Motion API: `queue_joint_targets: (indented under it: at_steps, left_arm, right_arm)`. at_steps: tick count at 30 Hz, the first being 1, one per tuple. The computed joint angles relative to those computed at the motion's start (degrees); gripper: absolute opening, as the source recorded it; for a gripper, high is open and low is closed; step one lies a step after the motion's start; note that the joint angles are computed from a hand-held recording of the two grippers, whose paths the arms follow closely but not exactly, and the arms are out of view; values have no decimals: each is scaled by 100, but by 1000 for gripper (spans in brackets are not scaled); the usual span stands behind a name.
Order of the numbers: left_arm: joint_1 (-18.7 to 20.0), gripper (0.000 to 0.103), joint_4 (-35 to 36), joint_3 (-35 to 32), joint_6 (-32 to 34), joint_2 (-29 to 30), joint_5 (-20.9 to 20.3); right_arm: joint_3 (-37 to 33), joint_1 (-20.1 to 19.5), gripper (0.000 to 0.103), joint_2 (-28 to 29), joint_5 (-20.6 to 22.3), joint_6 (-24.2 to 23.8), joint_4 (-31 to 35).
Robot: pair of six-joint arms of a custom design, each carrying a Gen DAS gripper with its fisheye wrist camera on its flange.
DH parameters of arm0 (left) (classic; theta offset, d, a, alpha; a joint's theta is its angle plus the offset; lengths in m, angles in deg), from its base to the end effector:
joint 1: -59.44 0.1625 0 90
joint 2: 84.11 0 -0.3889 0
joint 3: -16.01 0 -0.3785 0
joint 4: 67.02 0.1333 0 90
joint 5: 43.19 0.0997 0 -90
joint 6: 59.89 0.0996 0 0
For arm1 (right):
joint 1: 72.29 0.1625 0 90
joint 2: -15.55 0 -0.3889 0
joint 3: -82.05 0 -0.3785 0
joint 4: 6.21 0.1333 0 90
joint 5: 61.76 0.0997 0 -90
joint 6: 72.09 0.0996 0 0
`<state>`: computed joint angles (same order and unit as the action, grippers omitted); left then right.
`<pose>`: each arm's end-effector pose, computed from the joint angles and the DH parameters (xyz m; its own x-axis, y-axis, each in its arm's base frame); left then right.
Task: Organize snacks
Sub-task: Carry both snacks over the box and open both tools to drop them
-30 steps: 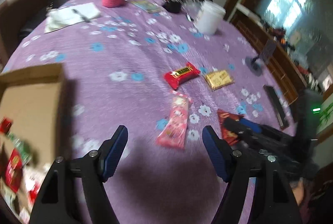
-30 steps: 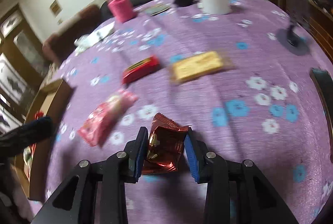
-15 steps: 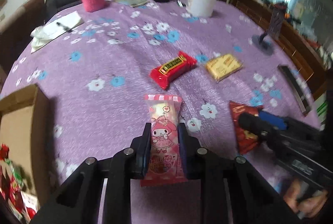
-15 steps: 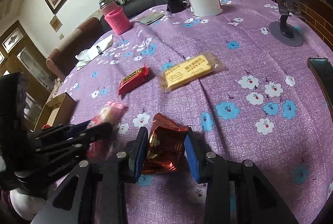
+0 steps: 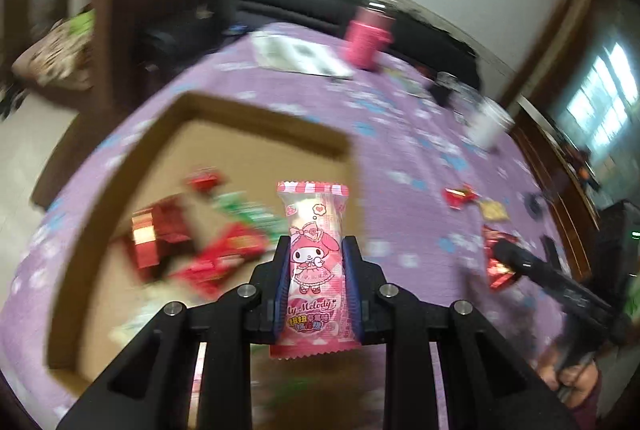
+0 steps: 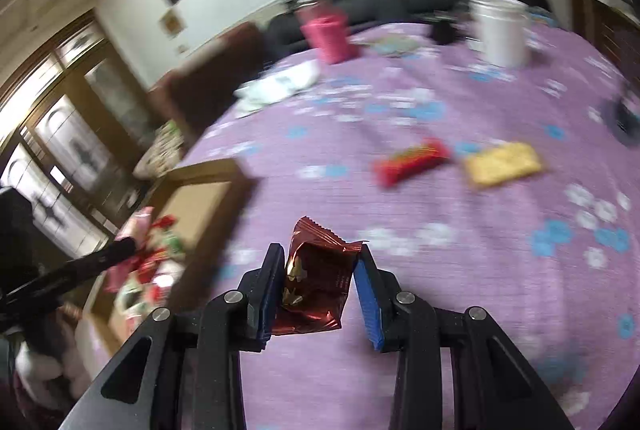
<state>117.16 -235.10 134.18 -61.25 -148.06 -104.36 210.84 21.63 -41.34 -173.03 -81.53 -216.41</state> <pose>-0.1236 -0.5353 0.1654 -0.8562 0.2845 -0.4313 0.4682 0.7802 -0.4149 0.1288 -0.4579 0.1412 -0.9279 0.0949 0.3605 -0.2004 0.6886 -0.6969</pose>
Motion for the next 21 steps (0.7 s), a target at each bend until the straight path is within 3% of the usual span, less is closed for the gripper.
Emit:
queue_joint_targets:
  at_steps: [6, 9, 13, 17, 19, 21]
  left_arm:
    - [366, 24, -124, 226, -97, -408, 337]
    - [465, 24, -206, 272, -40, -476, 551]
    - [572, 27, -219, 308, -52, -592, 419]
    - [603, 52, -313, 410, 15, -753, 160]
    - [570, 60, -437, 513, 83, -870, 94]
    - [539, 73, -529, 553, 96, -927, 51]
  right_arm:
    - [-1063, 622, 39, 863, 65, 63, 1006]
    - [-1685, 874, 39, 1391, -167, 24, 1447]
    - [-2454, 1093, 39, 1983, -684, -155, 1825]
    - [-3027, 1176, 40, 2369, -1048, -419, 2084]
    - [-3225, 1216, 40, 2516, -1268, -508, 2058]
    - [-3227, 1199, 44, 2470, -1223, -426, 2072]
